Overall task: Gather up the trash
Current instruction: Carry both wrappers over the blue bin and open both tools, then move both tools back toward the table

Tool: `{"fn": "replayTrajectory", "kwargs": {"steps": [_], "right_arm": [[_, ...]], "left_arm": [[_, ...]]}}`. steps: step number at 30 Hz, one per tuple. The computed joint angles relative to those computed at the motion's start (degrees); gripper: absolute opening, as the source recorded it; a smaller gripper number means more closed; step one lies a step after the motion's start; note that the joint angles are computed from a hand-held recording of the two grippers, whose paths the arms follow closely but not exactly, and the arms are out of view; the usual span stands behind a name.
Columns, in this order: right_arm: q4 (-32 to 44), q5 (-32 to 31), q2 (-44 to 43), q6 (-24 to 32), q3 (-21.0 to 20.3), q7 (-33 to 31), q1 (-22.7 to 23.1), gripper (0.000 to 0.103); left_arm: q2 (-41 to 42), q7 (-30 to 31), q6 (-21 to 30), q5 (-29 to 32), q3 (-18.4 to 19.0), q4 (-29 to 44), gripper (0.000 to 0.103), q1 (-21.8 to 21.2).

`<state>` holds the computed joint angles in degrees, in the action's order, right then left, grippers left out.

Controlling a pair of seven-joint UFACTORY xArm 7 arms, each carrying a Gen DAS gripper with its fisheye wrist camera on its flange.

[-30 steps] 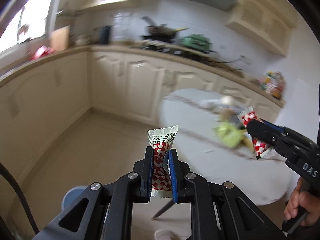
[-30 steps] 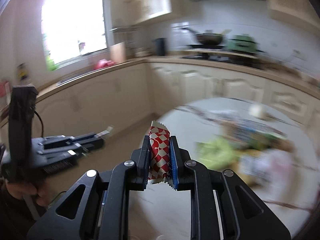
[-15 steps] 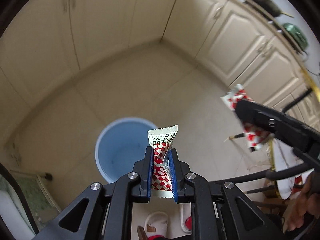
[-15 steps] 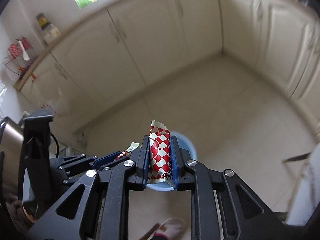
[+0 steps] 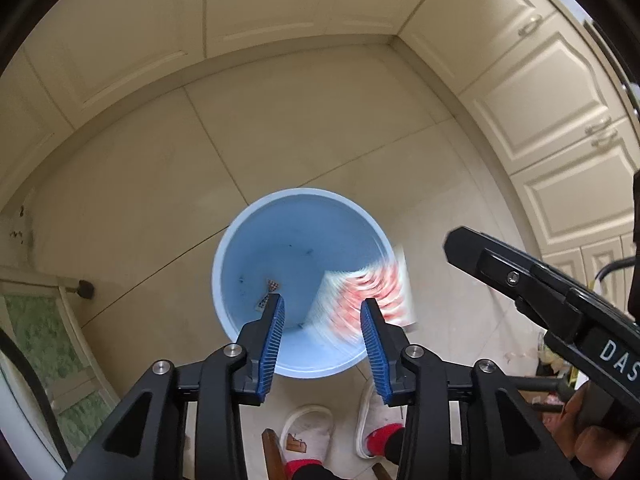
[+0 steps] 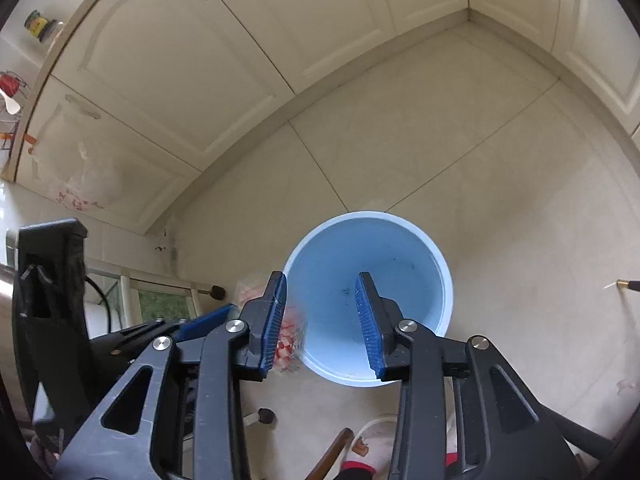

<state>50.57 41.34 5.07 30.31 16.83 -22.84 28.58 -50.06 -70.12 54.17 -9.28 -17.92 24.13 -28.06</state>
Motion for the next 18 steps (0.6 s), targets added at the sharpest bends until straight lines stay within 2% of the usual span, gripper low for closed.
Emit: {"fn": "replayTrajectory", "kwargs": {"steps": [3, 5, 7, 10, 13, 15, 17, 18], "right_arm": [[-0.2, 0.0, -1.0, 0.5, -0.1, 0.8, -0.2, 0.035], [-0.8, -1.3, -2.6, 0.2, -0.3, 2.3, 0.2, 0.036], [-1.6, -4.3, -5.6, 0.3, -0.8, 4.5, 0.5, 0.041], [-4.3, -9.3, -13.1, 0.2, -1.4, 8.9, 1.3, 0.054], [-7.2, -15.5, -23.1, -0.8, -1.4, 14.0, 1.9, 0.06], [-8.4, -18.3, -29.6, -0.4, -2.2, 15.8, 2.5, 0.071], [-10.4, -23.6, -38.4, -0.6, -1.4, 19.6, 1.3, 0.09], [-11.2, -25.7, -42.9, -0.4, -1.4, 21.1, 0.9, 0.093]], "left_arm": [[-1.8, -0.3, 4.7, 1.5, 0.1, 2.2, 0.04, 1.2], [-1.2, -1.6, 8.7, 2.5, -1.3, 6.0, 0.043, 2.1], [-2.3, -3.6, 14.3, 4.2, -3.6, 10.4, 0.043, 2.9], [-0.3, -6.8, 21.7, 8.1, -8.6, 20.9, 0.045, 5.4], [2.1, -8.6, 28.1, 13.3, -14.1, 32.4, 0.05, 8.6], [4.5, -8.8, 31.7, 17.3, -18.6, 40.9, 0.054, 11.9], [7.6, -8.1, 35.7, 22.1, -24.8, 51.6, 0.058, 17.0], [8.6, -7.6, 37.0, 23.7, -27.7, 55.8, 0.061, 19.7]]}}
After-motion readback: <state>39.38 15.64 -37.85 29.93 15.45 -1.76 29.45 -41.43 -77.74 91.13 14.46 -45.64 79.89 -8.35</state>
